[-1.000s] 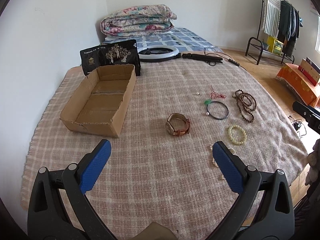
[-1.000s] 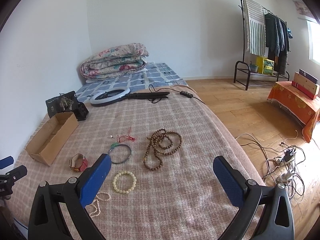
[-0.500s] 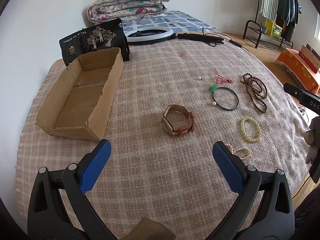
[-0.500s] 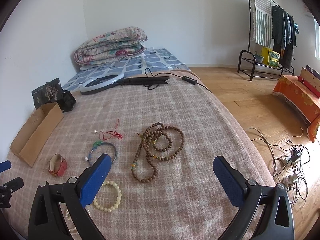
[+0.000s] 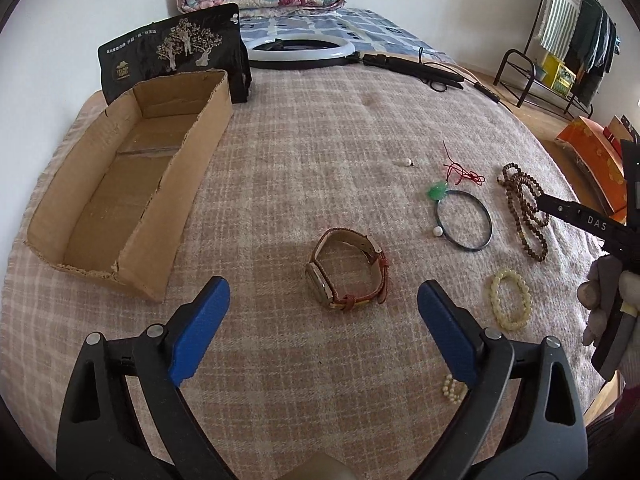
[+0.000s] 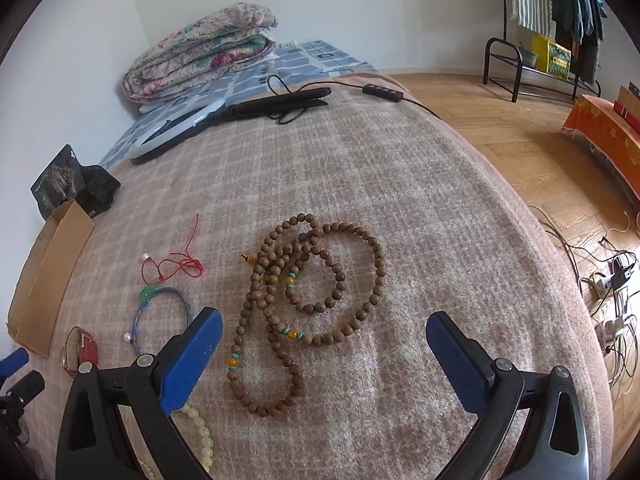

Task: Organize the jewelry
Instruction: 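Grasp the brown-strapped watch with the left tool while the right tool grasps the wooden bead necklace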

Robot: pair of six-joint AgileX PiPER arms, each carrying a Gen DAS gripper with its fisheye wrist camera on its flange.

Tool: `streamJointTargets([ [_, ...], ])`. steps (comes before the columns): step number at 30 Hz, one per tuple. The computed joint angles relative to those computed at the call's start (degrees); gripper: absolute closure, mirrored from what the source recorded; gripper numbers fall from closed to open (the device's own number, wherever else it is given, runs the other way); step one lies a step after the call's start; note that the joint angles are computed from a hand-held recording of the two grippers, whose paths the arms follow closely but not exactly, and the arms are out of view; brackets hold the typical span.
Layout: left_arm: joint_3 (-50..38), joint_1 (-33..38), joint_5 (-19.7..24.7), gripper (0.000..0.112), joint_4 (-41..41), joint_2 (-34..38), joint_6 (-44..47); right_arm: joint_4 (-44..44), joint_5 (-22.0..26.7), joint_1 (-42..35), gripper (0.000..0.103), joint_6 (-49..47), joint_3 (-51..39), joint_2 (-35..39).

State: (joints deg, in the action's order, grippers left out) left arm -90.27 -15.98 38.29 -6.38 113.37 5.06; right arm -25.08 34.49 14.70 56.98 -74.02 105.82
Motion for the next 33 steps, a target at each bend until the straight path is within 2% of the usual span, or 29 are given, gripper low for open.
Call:
streamJointTargets([
  [7, -5.46, -0.46, 2.65, 0.039, 1.42, 5.09, -2.96, 8.44, 0.76, -2.86, 0.000, -6.71, -4.63, 4.88],
  [12, -8.23, 0.05, 3.97, 0.043, 2.56, 7.57, -5.22, 6.75, 3.38, -2.22, 0.000, -6.11, -8.11, 7.84],
  [14, -9.49, 0.38, 4.96, 0.051, 2.52, 8.66, -5.43, 6.12, 4.37, -1.87, 0.000, -6.14, -9.56, 8.92],
  [19, -12.30, 1.20, 6.95, 0.058, 2.38, 11.45, -5.51, 4.90, 6.55, -0.48, 0.000, -7.41, -12.62, 11.07],
  [21, -13.41, 1.27, 7.76, 0.059, 2.25, 12.44, -5.61, 3.34, 8.98, 0.58, 0.000, -7.53, -14.89, 12.69],
  [24, -13.76, 0.97, 7.64, 0.062, 2.83, 12.93, -5.77, 0.84, 12.28, 1.89, 0.000, -7.57, -17.79, 14.72],
  [27, -14.18, 0.95, 7.53, 0.066, 2.76, 13.37, -5.67, 1.11, 12.54, 1.71, 0.000, -7.87, -18.41, 14.99],
  [29, -14.22, 0.90, 7.37, 0.073, 2.77, 13.39, -5.48, 0.74, 12.50, 1.81, 0.005, -7.88, -18.31, 14.78],
  [32, -14.16, 0.78, 7.24, 0.083, 2.56, 13.39, -4.98, 1.07, 11.58, 1.75, 0.022, -8.51, -17.68, 13.97],
  [33, -14.11, 0.73, 7.13, 0.084, 2.59, 13.35, -5.00, 1.56, 11.31, 1.55, 0.032, -9.09, -17.55, 13.68],
])
